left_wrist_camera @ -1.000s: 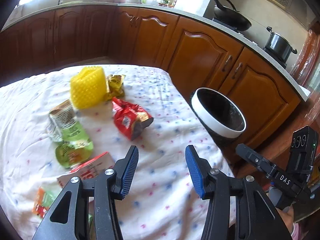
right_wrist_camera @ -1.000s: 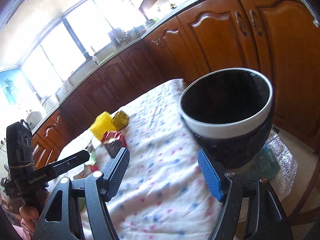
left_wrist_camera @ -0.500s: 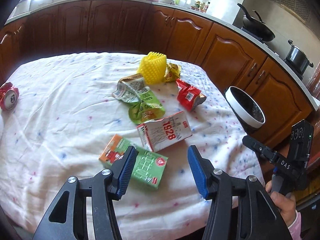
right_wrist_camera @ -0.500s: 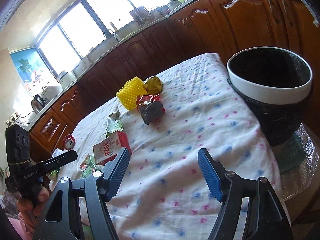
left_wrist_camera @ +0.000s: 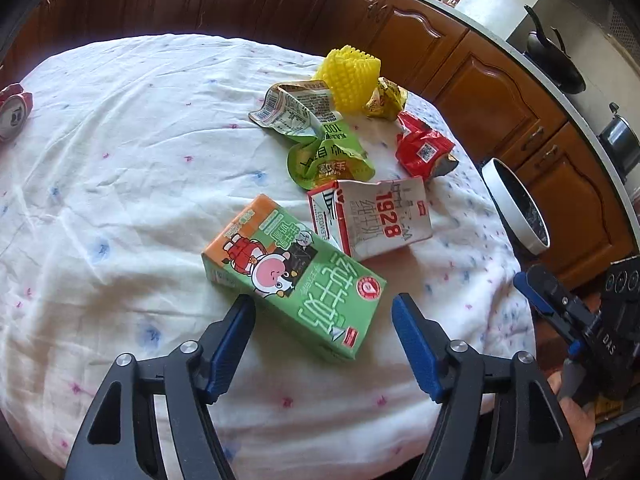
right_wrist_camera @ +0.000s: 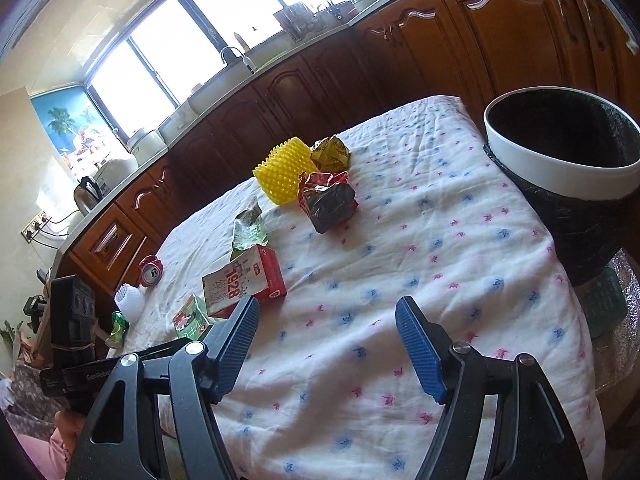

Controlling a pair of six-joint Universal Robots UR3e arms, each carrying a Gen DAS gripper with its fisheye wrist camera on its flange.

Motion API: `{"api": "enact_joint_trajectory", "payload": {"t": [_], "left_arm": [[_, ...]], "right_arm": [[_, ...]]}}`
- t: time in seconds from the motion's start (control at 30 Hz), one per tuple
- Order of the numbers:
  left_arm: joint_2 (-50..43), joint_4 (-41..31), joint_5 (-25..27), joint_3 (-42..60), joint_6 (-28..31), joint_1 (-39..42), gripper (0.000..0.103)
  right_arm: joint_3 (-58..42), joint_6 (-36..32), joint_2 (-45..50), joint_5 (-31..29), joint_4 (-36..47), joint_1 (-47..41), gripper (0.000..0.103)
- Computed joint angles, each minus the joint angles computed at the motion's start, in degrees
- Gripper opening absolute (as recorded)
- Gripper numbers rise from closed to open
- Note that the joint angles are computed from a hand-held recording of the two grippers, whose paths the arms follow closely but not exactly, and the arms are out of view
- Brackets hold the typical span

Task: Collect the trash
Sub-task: 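Move both tools back over the table toward the cartons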

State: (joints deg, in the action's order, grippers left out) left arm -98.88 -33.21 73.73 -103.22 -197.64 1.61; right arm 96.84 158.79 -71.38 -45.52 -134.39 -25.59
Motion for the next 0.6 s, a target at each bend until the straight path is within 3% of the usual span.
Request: {"api": "enact_joint_trajectory", "payload": {"t": [0.17, 0.33, 0.47, 0.6], "left_arm": [[-7.5, 0.3, 7.6, 7.7, 0.7, -2.2, 0.076], [-5.9, 1.8, 10.6, 5.5, 6.9, -0.4, 0.076], [-3.7, 1.5, 9.1, 3.3, 10.3, 2.2, 0.073], [-0.8, 1.3, 5.7, 0.7, 11.8, 4.5, 0.073]], "right_arm": [[-3.3, -0.3, 2.6, -0.5, 1.3, 2.0, 0.073], [-14.7, -9.2, 8.1, -2.4, 8.6, 6.7, 0.073], [-28.7, -20.5, 15.2, -4.7, 18.7, 12.1, 0.073], [-34.5, -30.4, 18.6, -7.4, 19.8, 17.1, 0.073]]}}
